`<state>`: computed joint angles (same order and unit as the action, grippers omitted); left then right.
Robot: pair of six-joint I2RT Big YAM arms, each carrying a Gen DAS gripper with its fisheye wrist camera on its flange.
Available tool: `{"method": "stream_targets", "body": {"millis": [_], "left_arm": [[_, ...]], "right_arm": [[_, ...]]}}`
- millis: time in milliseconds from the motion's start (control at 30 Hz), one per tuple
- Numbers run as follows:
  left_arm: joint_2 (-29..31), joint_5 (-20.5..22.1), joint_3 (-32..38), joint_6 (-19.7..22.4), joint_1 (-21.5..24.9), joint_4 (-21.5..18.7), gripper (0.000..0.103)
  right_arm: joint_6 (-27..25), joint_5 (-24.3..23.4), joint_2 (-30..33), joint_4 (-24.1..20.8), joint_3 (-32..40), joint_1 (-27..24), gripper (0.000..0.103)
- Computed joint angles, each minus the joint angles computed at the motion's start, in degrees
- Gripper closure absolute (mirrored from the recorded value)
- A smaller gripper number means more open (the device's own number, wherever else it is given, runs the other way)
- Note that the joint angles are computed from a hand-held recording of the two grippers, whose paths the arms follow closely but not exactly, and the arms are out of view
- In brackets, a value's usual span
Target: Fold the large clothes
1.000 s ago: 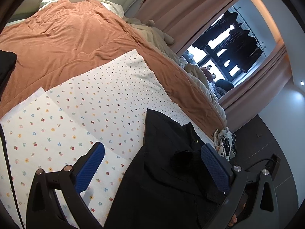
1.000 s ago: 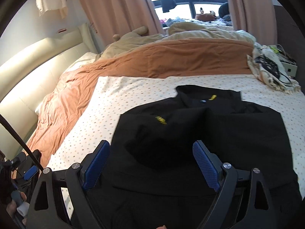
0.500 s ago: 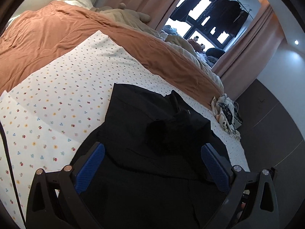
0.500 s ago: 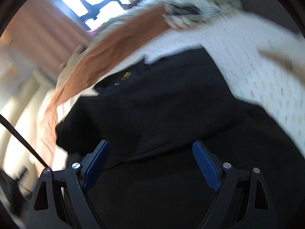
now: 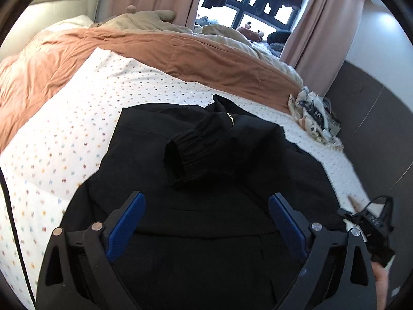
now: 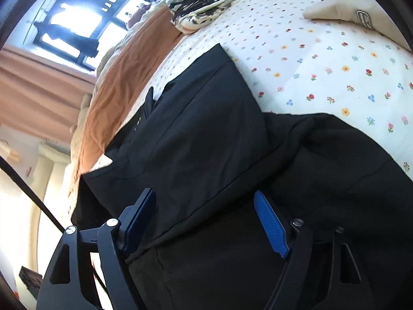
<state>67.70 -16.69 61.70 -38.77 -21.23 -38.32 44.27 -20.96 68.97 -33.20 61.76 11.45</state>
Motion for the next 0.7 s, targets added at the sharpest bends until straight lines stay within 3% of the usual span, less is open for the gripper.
{"method": "stream_targets", "body": {"millis": [133,267,367,467,567,700], "left_arm": [[5.02,1.8,4.02,3.01,1.61,-2.31,0.01],[10.14,3.41,7.82,4.77,3.23,-4.57,0.016],[14.0,5.61,10.04,6.17,4.05,-5.64,0.016],[16.87,5.82,11.6,7.53,4.76,-6.87,0.042],[16.04,1.82,11.54,5.73,4.95,-7.02,0.067],[11.71,-0.45,11.15,6.06,4.2,-7.3,0.072]], "right_arm": [[1.26,0.25,0.09,0.25,-0.21,-1.32,0.026],[3.2,-0.12,0.57,1.14,-0.56,-2.63,0.039],[3.85,-0.93,1.04,1.75,-0.63,-3.25,0.042],[3.68,-1.32,1.57,1.59,-0.32,-3.79,0.051],[4.65,-2.17,1.53,1.84,-0.73,-4.69,0.066],[6.12,-5.58,1.68,3.21,-1.31,-6.63,0.071]]}}
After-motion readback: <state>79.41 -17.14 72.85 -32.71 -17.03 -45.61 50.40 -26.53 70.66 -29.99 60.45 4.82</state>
